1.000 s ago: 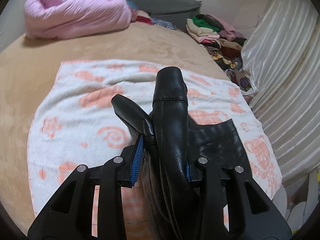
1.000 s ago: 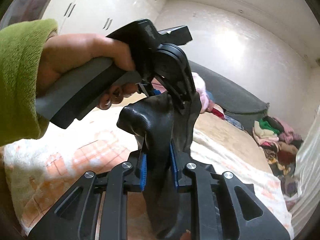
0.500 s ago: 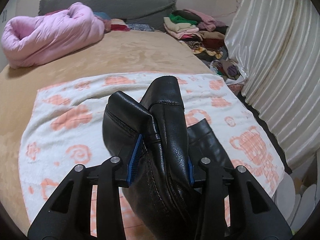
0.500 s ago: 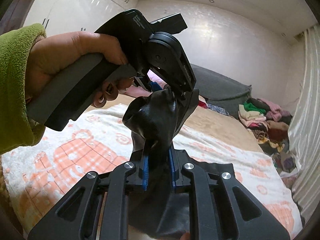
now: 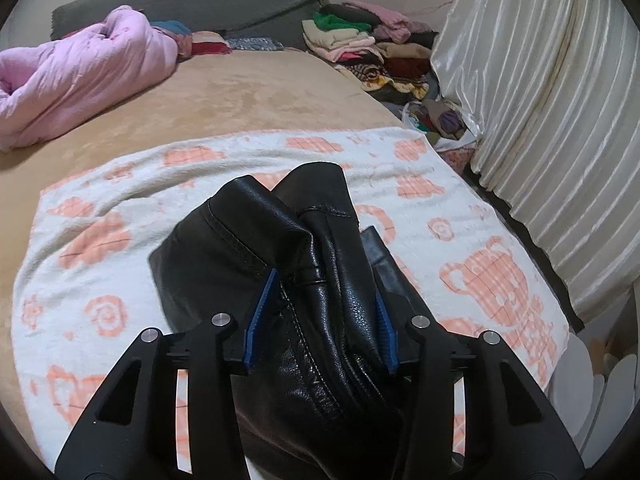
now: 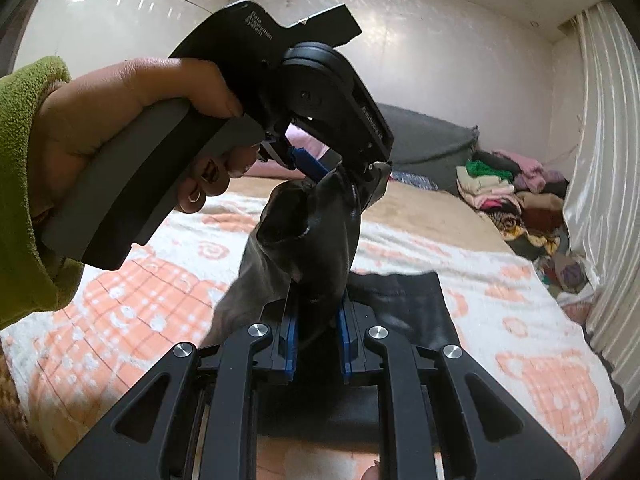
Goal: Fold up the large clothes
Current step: 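Fold the gripped jacket edge over onto the bundle with both tools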
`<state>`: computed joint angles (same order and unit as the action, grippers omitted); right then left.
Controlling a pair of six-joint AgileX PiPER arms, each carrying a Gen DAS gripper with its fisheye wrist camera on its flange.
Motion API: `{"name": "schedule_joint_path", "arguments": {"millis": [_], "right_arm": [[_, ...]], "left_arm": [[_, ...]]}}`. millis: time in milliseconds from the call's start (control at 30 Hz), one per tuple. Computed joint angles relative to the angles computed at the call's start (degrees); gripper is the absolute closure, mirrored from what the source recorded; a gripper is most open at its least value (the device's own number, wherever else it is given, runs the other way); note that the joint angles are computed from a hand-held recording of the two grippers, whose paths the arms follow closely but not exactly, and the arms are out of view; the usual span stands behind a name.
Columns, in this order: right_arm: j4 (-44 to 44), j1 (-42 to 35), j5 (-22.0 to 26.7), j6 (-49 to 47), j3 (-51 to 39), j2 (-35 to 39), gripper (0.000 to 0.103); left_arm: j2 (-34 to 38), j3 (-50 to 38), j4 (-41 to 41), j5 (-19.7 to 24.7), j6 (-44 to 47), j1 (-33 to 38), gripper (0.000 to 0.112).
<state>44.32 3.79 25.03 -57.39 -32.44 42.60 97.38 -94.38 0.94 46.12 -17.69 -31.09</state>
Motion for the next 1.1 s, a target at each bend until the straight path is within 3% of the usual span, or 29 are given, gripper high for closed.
{"name": "schedule_joint_path", "arguments": {"millis": [167,333,633,800,867,967,1100], "right_arm": [[11.1,-11.5,9.2,-10.2,0.9,2.0,0.088],[14.9,-18.1,15.6,-13.9,1.3,4.4,0.088],[17.0,-26.9,23.3,-18.2,1.9,7.8,0.088],[16.7,-29.8,25.1,-17.6,1.7,10.7,0.088],[17.9,-33.2,28.7,-18.7,1.3,13.5,0.088],[18.0,-34.2,29.7,-18.9,1.4,14.5,0.088],[18.2,-35.9,32.2,-19.1,0.7,16.3,0.088]], "left_arm": [[2.5,-1.1,0.2,-0.8,-0.9,-1.9,0.074],[4.9,-2.2,0.3,-1.2,-1.9,-3.0,0.073],[9.6,-5.4,-0.6,-0.9,-2.5,-4.8,0.073],[12.3,-8.1,-4.4,-0.1,-1.4,-4.2,0.073],[13.6,-9.3,-4.6,0.5,-1.6,-4.3,0.073],[13.8,-8.6,-6.7,-0.6,-0.5,-4.0,0.073],[10.9,-4.0,-12.7,-4.8,3.2,-2.2,0.062]]}}
